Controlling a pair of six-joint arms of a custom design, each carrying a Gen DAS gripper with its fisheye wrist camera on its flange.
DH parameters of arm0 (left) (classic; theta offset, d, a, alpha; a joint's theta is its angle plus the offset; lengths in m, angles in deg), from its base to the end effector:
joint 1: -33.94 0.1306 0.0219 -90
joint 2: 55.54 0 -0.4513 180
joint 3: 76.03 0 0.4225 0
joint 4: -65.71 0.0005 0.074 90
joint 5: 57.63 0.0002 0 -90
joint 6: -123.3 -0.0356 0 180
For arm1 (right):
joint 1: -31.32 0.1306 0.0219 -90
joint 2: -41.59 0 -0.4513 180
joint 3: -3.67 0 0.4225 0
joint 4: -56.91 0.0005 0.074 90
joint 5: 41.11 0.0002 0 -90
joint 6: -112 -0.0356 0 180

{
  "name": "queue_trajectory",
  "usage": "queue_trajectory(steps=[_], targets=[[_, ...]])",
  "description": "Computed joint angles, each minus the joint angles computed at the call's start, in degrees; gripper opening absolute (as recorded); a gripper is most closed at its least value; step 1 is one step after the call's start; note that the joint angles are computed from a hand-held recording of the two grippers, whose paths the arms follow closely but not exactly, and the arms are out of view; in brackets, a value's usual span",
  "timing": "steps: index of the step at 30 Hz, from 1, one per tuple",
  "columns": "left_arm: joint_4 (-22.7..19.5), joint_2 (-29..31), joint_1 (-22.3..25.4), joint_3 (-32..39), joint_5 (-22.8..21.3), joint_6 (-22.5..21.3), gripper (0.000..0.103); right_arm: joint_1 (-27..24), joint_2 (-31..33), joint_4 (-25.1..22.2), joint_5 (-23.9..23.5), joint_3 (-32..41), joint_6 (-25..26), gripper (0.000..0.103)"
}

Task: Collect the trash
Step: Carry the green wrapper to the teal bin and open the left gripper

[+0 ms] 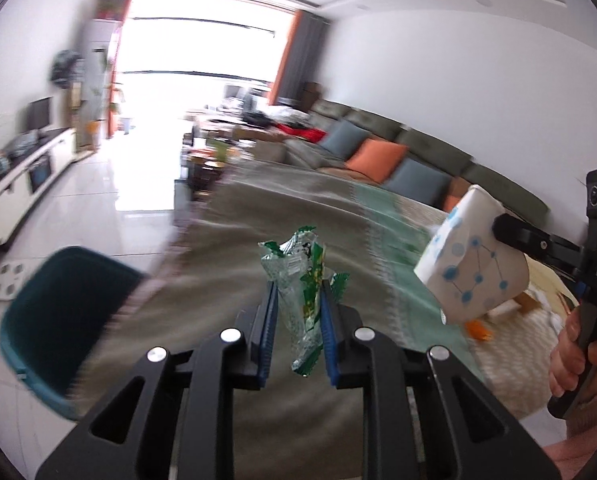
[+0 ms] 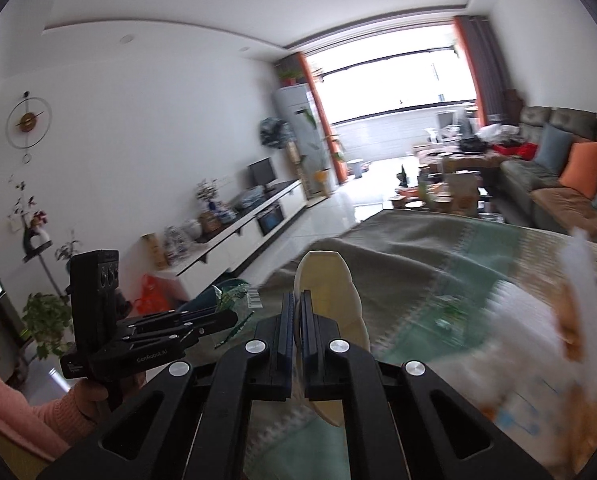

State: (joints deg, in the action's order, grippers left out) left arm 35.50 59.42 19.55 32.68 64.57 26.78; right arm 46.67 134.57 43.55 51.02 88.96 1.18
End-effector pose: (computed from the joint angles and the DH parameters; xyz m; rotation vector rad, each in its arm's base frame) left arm 0.6887 -0.1968 0.4317 0.6997 2.0626 -0.6952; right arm 0.5465 0.1481 0.4852 0.1183 1.9536 0.3826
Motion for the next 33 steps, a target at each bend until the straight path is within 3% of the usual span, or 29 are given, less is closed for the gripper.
queue_trajectory(steps=[8,14,21,33], targets=[[-0.01,2.86,4.02,4.85,-6.83,3.43,0.022,1.45,10.92,-2.47,-6.6,13.46,3.07,0.004],[-2.71,6.29,5.64,10.04,-11.14,4.08,0.022,2.33,18.09,-6.29,-9.71,23.63,4.39,0.004],[-7.42,10.74,6.7,15.87,-13.24,4.23,0.022,2.92,26.26,-11.98,-11.33,34.66,4.4,0.004],[-11.77,14.04,7.35,18.58,-14.86,4.63,0.024,3.86,36.48,-24.72,-11.95,50.11,3.28,0.004]])
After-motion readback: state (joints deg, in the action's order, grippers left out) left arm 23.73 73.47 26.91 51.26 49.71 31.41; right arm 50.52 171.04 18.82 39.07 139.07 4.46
